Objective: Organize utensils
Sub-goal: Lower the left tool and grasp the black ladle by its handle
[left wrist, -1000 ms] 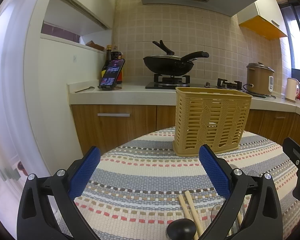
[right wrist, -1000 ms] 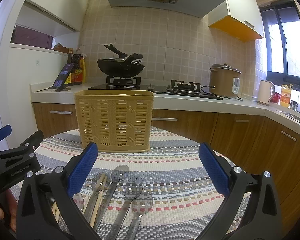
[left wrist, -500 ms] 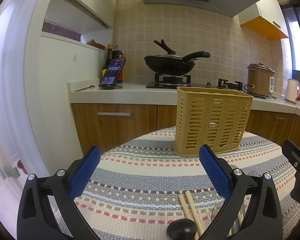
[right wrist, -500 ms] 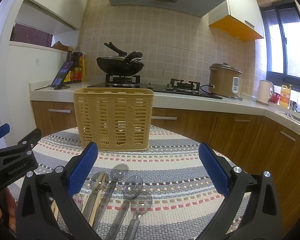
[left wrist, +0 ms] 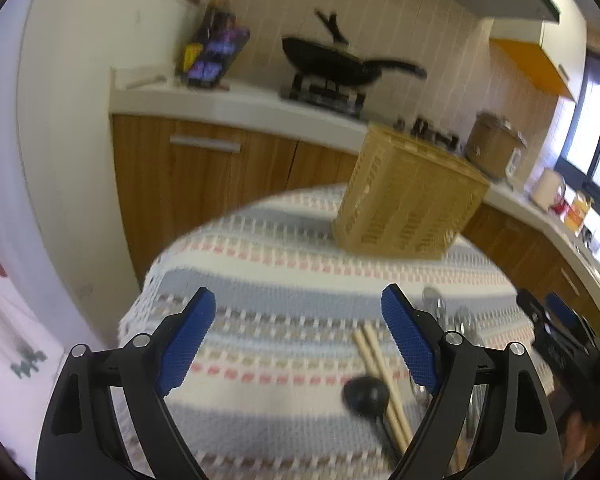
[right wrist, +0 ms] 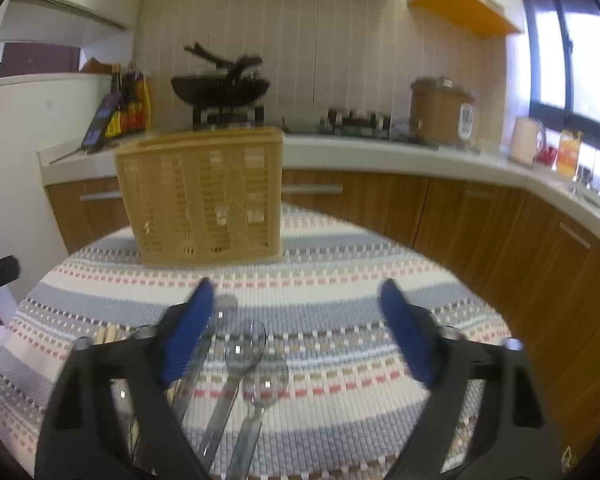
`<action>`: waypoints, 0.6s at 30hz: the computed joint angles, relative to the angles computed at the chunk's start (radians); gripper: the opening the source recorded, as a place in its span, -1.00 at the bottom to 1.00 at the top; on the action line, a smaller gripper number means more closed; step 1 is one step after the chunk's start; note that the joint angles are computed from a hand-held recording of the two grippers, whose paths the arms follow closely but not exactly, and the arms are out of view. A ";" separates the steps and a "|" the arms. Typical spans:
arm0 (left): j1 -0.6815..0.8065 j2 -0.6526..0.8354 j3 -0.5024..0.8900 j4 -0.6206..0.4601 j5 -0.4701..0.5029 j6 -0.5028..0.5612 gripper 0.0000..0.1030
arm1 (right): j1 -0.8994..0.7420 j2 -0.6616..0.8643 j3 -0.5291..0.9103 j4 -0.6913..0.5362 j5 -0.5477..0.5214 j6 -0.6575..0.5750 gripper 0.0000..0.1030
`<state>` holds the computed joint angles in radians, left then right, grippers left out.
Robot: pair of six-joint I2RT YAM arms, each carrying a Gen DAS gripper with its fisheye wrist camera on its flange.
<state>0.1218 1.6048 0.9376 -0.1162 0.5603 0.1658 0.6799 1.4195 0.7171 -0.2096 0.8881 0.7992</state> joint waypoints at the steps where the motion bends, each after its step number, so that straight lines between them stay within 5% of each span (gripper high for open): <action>1: 0.001 0.011 0.037 -0.098 0.009 0.044 0.59 | -0.020 -0.019 0.003 -0.022 -0.064 -0.007 0.14; 4: -0.029 0.055 0.109 -0.311 -0.005 0.153 0.37 | -0.095 -0.064 0.009 -0.075 -0.266 -0.042 0.14; 10: -0.141 0.149 0.153 -0.422 -0.127 0.157 0.20 | -0.359 -0.130 -0.011 -0.141 -0.738 -0.091 0.15; 15: -0.202 0.208 0.175 -0.416 -0.188 0.128 0.16 | -0.404 -0.046 0.053 -0.202 -0.888 -0.130 0.14; 18: -0.253 0.199 0.145 -0.356 -0.258 0.108 0.13 | -0.388 0.044 0.106 -0.191 -0.911 -0.129 -0.08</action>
<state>-0.1310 1.8042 1.0824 -0.4721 0.3018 0.2738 0.2922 1.4638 0.8231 -0.4001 -0.0226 0.6701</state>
